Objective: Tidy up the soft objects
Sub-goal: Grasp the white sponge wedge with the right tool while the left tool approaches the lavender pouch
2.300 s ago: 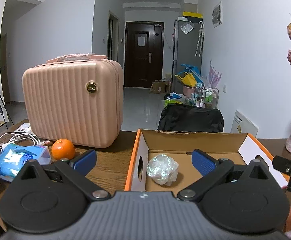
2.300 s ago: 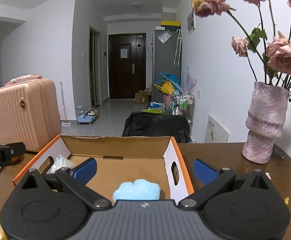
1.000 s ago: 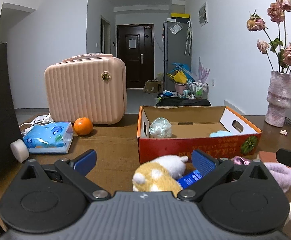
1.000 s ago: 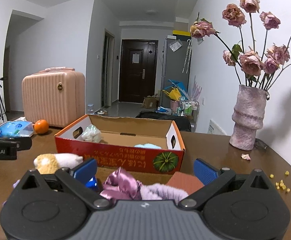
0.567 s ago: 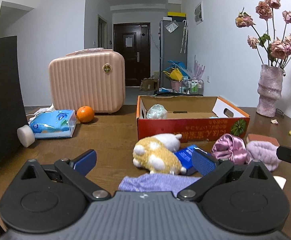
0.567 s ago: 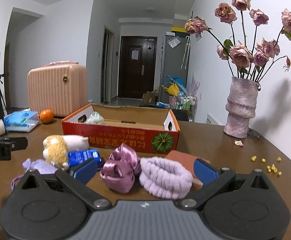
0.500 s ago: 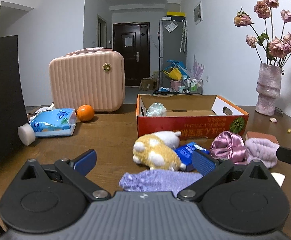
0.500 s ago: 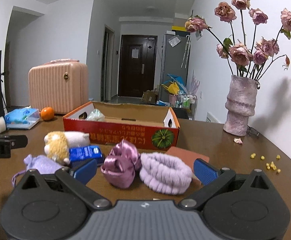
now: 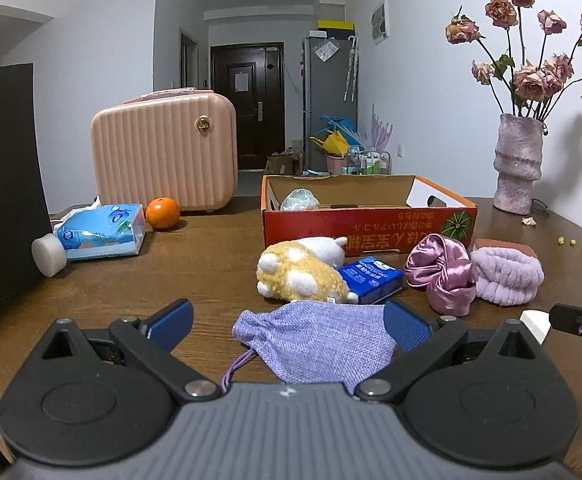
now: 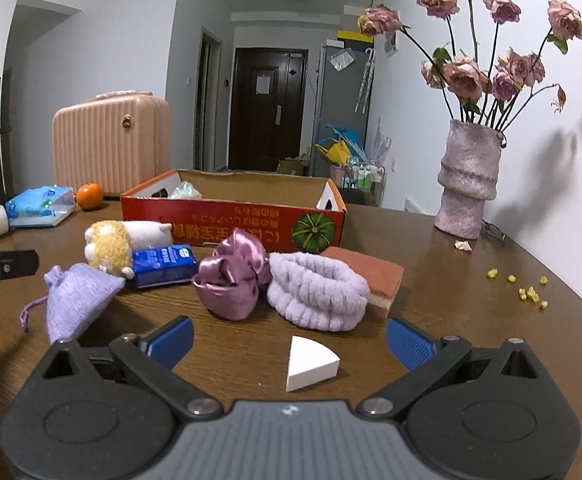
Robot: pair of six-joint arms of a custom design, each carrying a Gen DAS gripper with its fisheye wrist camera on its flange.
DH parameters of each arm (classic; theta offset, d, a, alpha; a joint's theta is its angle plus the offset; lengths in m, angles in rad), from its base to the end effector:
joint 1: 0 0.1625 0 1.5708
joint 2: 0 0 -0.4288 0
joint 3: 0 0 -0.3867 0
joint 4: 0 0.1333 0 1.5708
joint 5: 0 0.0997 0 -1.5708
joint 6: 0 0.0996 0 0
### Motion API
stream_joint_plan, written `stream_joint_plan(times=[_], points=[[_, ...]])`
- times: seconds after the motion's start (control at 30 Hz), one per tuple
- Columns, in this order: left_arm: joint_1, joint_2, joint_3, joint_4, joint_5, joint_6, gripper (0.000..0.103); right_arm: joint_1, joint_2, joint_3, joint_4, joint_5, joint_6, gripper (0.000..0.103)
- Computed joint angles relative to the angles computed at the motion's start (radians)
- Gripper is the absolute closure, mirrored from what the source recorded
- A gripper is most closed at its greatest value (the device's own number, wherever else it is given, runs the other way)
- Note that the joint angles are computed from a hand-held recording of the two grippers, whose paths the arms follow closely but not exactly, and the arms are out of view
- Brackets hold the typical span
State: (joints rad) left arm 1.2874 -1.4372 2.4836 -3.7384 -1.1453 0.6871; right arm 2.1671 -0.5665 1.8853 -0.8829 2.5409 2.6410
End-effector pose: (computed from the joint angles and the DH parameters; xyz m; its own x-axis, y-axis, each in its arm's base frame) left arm 0.0624 -0.4095 0.3031 -0.6793 0.1856 -0.7099 0.7146 0.3874 -0.5825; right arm 0.3047 -0.3578 -0.0960 -0.6649 0.0967 0.7406 -0.6340 0.4511 -0.6281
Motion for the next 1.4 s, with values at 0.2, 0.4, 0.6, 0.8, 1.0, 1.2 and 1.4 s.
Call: stream_joint_plan(times=[0.2, 0.4, 0.6, 0.8, 1.0, 1.2, 1.4], points=[[0.010, -0.001, -0.011, 0.043, 0.003, -0.020, 0.000, -0.048, 0.004, -0.046, 0.115, -0.005, 0.035, 0.001], [0.012, 0.005, -0.011, 0.057, 0.009, -0.020, 0.000, -0.111, 0.015, -0.105, 0.268, -0.025, 0.136, 0.011], [0.014, 0.007, -0.019, 0.079, 0.019, -0.031, 0.000, -0.140, 0.033, -0.137, 0.350, -0.039, 0.206, 0.028], [0.013, 0.009, -0.019, 0.080, 0.022, -0.028, 0.000, -0.142, 0.031, -0.131, 0.339, -0.047, 0.202, 0.044], [0.014, 0.012, -0.022, 0.090, 0.028, -0.030, 0.000, -0.146, 0.023, -0.118, 0.326, -0.066, 0.207, 0.068], [0.013, 0.015, -0.024, 0.094, 0.036, -0.032, 0.000, -0.142, 0.025, -0.114, 0.306, -0.057, 0.196, 0.070], [0.013, 0.018, -0.026, 0.094, 0.041, -0.031, 0.000, -0.137, 0.003, -0.067, 0.221, -0.076, 0.168, 0.071]])
